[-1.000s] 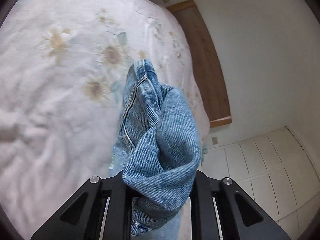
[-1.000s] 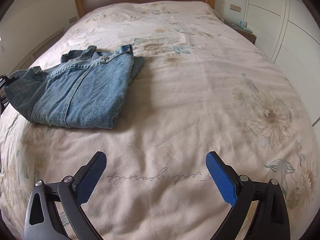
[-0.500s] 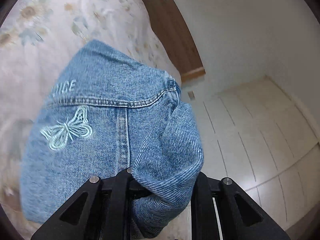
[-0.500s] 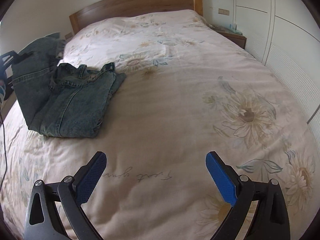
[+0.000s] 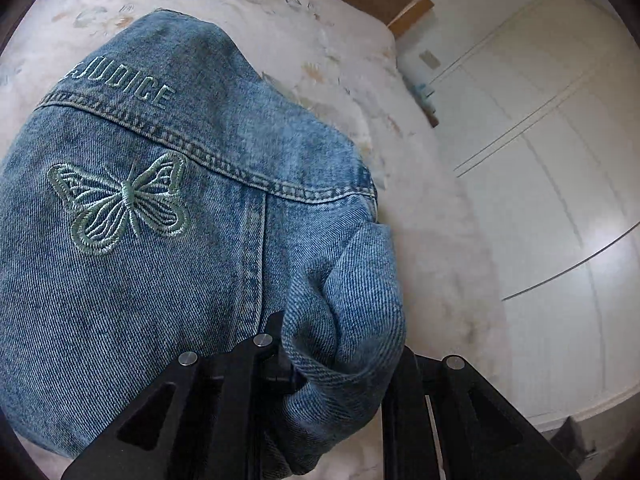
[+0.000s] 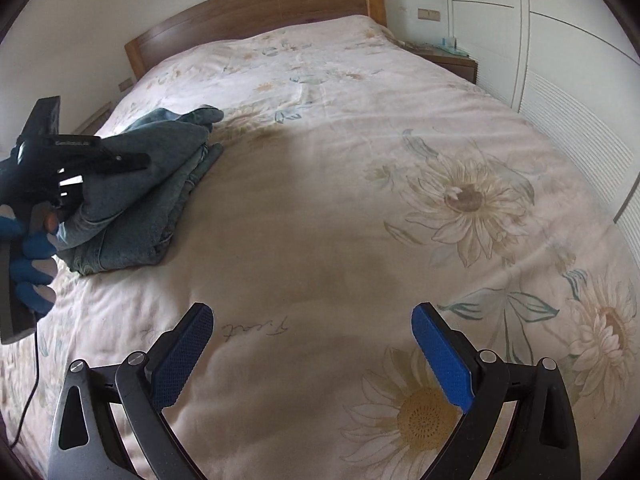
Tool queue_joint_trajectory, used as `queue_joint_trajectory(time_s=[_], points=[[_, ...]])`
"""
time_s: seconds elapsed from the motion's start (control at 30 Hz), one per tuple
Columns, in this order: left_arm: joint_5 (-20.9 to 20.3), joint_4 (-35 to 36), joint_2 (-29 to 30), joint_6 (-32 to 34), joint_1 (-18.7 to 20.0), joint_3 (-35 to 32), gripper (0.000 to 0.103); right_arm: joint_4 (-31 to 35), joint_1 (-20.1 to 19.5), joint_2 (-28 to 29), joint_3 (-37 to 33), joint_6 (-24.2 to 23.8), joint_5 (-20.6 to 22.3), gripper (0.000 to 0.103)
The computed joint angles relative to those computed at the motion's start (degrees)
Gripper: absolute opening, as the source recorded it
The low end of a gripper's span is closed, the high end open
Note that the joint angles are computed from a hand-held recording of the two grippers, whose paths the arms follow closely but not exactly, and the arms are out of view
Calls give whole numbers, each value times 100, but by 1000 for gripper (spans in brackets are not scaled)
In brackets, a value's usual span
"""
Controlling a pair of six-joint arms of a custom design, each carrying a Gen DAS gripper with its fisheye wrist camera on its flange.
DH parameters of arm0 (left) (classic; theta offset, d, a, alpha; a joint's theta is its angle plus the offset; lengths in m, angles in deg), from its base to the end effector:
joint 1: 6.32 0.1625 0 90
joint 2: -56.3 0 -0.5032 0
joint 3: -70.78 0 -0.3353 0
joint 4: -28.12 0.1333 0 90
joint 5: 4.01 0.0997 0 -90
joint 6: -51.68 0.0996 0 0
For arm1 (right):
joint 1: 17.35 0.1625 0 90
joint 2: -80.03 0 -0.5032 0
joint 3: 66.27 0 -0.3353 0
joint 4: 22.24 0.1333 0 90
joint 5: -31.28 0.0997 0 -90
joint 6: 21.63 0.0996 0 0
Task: Fold large clothes
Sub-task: 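Grasp the folded jacket edge with the left tool and lift it, then flip the lifted jacket bundle over with the left tool and lay it down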
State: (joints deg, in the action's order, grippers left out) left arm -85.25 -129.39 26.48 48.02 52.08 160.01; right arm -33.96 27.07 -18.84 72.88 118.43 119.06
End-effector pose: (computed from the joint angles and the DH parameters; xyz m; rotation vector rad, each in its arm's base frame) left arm -0.2507 -0.6909 0.0407 0.7147 2.9410 -0.2744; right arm -0.0597 -0.2505 0.3078 -0.0846 -2.2417 1.0081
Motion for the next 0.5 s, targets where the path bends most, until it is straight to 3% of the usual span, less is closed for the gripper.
queue_joint_trajectory(time_s=[0.07, 0.23, 0.37, 0.5], points=[[277, 14, 85, 56, -82, 9, 13, -4, -108, -17, 29, -39, -88, 99], [273, -95, 172, 21, -185, 103, 36, 80, -444, -144, 90, -71, -408, 99], [-510, 27, 119, -17, -162, 217, 41, 100, -403, -184, 101, -102, -301, 99], [-784, 287, -148, 265, -351, 375, 41, 97, -45, -174, 45, 0, 42, 99]])
